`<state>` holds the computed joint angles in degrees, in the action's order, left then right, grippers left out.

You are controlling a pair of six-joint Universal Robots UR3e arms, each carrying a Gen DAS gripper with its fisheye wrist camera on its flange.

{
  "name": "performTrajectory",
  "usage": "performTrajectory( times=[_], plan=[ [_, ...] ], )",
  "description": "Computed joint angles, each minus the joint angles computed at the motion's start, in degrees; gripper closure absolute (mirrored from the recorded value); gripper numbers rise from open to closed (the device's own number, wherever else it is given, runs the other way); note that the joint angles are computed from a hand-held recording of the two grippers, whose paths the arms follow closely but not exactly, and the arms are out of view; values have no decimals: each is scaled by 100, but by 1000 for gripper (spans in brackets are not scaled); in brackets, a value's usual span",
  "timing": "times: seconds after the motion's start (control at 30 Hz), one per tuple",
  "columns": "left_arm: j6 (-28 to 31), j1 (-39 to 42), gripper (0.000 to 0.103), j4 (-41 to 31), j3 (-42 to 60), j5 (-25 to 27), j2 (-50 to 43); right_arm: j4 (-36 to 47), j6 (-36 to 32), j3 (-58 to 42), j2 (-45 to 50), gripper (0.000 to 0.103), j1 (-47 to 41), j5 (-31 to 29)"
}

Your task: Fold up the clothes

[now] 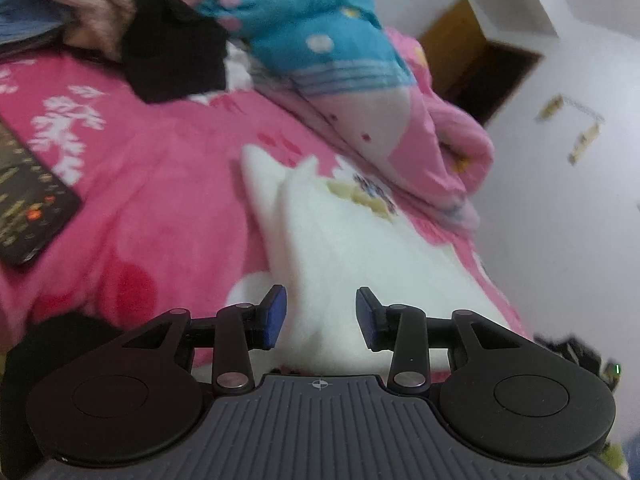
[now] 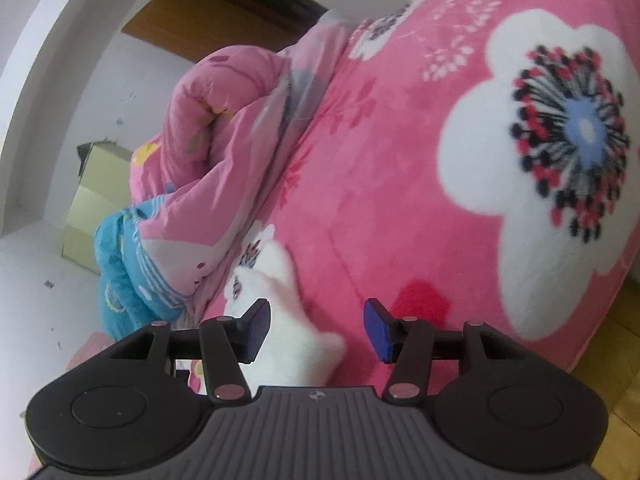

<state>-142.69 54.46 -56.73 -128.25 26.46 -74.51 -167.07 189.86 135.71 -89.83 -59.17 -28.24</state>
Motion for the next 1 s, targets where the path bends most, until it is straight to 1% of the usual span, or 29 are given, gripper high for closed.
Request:
performTrajectory(
  times=[0.07, 0.17, 0.3, 0.47, 0.6, 0.73, 0.8, 0.87, 0.9, 0.93, 1.0],
  plan=[
    [-166, -232, 65, 281, 139, 169, -333, -144, 141, -91, 115, 48, 177, -28],
    [-592, -541, 68, 561, 349, 728, -714, -205, 172, -139, 153, 48, 355, -49],
    [-528, -403, 68, -28, 558, 795, -957, -231, 163, -281, 156, 48, 574, -292],
    [-200, 2, 66, -131, 389, 392, -695, -281, 244, -449, 244, 48, 689, -428],
    [-408, 34, 63, 322, 463, 247, -820, -332, 304, -752, 423, 48, 917, -613],
    [-1008, -259, 61, 1310, 630, 331, -1212, -212, 108, -1170, 506, 48, 1269, -967],
    [-1278, -468, 58, 1724, 819, 344, -1501, -75, -74, -1482, 581, 47, 1502, -1173],
    [-1352, -622, 53, 1896, 1021, 330, -1710, 107, -283, -1861, 686, 47, 1754, -1374],
    [-1444, -758, 50, 2122, 1141, 359, -1860, 212, -386, -2087, 748, 47, 1900, -1479],
    [-1522, -893, 48, 2326, 1273, 395, -2009, 308, -513, -2322, 815, 47, 2064, -1609],
    [-1638, -1192, 46, 2695, 1587, 521, -2322, 544, -906, -2865, 995, 46, 2419, -1832]
  ],
)
